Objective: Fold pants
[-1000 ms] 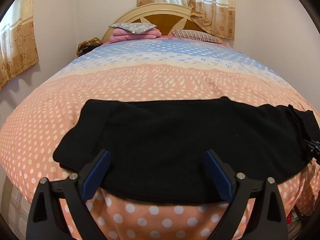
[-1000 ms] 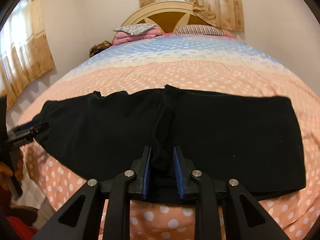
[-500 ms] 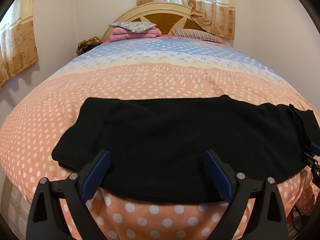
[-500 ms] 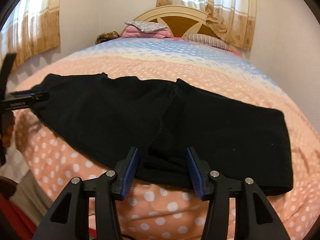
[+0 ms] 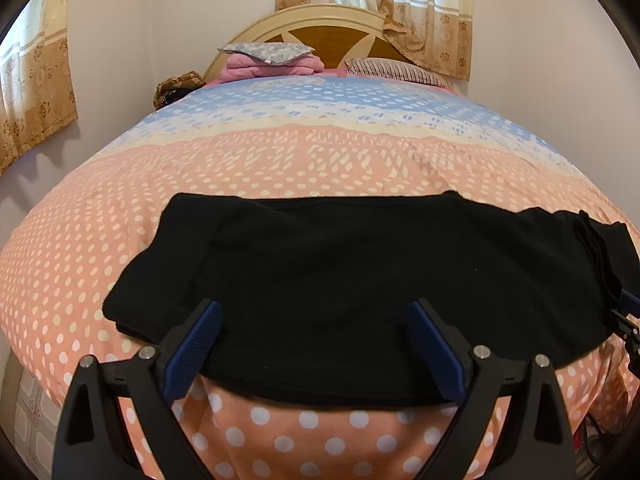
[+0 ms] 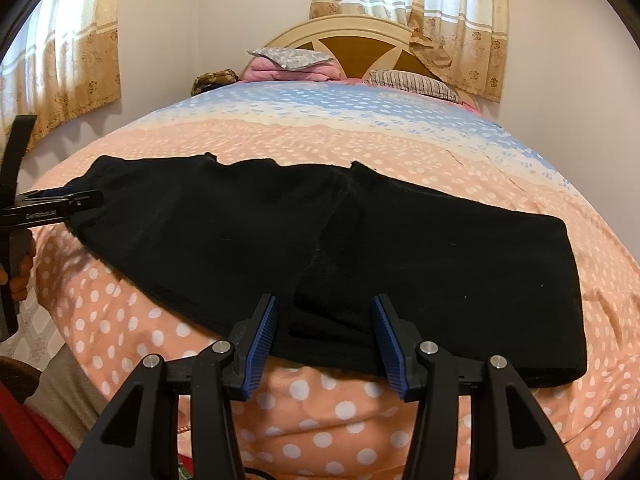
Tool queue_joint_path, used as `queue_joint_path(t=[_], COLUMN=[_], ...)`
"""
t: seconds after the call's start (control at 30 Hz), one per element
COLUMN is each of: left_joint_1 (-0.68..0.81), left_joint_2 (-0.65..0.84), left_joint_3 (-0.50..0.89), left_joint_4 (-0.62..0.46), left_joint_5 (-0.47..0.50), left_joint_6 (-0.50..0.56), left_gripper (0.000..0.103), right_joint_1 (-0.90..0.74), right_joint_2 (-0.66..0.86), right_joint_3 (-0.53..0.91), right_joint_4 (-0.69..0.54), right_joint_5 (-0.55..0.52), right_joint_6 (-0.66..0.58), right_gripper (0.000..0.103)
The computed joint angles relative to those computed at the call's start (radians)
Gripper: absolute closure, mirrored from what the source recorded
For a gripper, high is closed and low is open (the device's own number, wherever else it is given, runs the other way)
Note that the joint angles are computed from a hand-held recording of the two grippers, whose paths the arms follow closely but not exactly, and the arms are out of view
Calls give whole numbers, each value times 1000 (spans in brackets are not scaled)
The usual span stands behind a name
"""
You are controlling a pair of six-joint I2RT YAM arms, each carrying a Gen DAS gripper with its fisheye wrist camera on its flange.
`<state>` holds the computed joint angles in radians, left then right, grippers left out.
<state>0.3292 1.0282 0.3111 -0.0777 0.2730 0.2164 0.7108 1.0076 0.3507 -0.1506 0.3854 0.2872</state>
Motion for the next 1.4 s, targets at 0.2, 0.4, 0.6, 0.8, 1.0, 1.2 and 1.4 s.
queue_joint_path(t=[0.2,0.4,0.6,0.8,1.0,1.2,1.4], left_joint_1=[-7,-13,-19,-22,-22,-24,-10], left_joint_2=[7,11,3,-3,-3,-2,7], left_joint_3=[-1,-3,-2,-1,-2,-4,-5], left_joint_4=[8,16,4,-3,-3,-1,8], left_joint_5=[-3,-5,-5,-6,-7,-9,1], left_joint_6=[-3,-11,-15,-16,-19,-19,-18], left_gripper=[6,6,6,6,6,6,6], right_joint_1=[66,-62,-383,-248,-229,-163,-150], right_joint_2=[67,10,-97,-64,-65,0,68], right_joint_3=[16,20,-26,-8,-8,20,60], right_joint_4=[-1,-32,-24,-19,-15,29,42], right_joint_5=[97,-49,-423,-266,-224,-132,-116], right_joint_6=[-47,-42,37,36,34,-11,-28], right_gripper=[52,75,87,87,86,79,85])
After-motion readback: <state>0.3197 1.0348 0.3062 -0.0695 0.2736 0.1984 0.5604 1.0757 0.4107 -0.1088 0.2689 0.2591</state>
